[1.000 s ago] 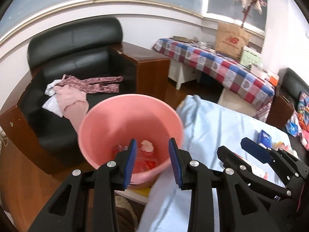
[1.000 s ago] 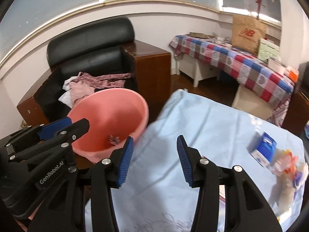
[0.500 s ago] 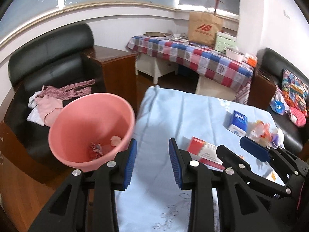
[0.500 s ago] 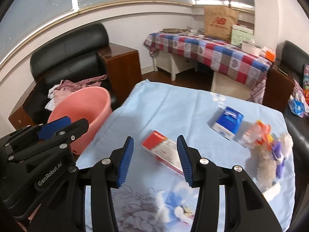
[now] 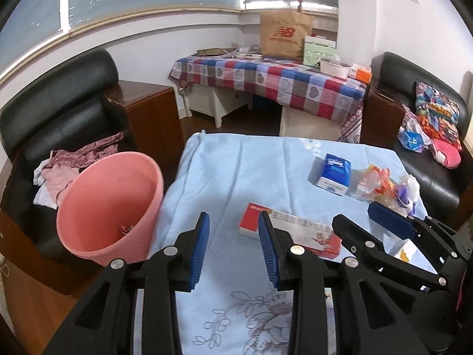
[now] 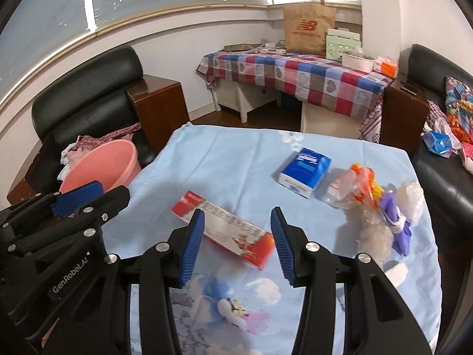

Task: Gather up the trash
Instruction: 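Move both open grippers back over the table, then grasp the orange plastic bag with the left gripper while the right gripper grasps the white plastic bag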

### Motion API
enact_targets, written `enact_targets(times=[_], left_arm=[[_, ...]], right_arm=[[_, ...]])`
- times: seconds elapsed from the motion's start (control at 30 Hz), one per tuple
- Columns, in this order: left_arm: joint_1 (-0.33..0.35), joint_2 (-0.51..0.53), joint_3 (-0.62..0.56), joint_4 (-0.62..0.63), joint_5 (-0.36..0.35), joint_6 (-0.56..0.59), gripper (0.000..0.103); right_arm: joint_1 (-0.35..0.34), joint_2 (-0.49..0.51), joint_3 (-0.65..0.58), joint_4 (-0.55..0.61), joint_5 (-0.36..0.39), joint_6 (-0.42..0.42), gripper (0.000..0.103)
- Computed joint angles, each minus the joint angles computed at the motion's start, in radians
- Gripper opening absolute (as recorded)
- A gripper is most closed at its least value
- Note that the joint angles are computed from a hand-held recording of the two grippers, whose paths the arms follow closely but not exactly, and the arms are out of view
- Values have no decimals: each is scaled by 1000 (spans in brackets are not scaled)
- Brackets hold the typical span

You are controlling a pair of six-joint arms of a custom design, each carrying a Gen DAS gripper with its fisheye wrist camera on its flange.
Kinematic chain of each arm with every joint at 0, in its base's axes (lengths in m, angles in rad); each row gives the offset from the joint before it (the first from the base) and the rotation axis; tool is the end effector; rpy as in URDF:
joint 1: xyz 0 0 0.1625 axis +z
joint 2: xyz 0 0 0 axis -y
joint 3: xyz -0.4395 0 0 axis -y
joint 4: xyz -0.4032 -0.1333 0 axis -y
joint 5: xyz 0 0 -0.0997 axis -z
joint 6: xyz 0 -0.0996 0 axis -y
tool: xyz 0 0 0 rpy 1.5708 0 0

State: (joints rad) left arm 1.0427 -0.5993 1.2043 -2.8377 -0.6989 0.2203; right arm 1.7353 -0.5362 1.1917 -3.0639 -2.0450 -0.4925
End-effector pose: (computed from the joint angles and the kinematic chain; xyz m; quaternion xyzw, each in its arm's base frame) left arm -0.2284 -0.8075 0.1918 0.1856 0.8481 -0.3523 0.3495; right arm 0.2226 -0.8044 0.1560 0.1961 -0.8713 0.3550 0.2762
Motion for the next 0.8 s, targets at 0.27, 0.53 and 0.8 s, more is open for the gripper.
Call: enact_targets(times=[0.27, 0.53, 0.8], left_arm=[[-12, 29, -20, 26, -9, 4, 34], [16, 36, -84, 219, -126, -117, 40], [30, 134, -269, 422, -246, -138, 43]], right_arm=[[-23, -35, 44, -24, -4, 16, 47], [-77, -102, 123, -52, -33, 74, 47], [-140, -173, 203, -80, -27, 156, 47]])
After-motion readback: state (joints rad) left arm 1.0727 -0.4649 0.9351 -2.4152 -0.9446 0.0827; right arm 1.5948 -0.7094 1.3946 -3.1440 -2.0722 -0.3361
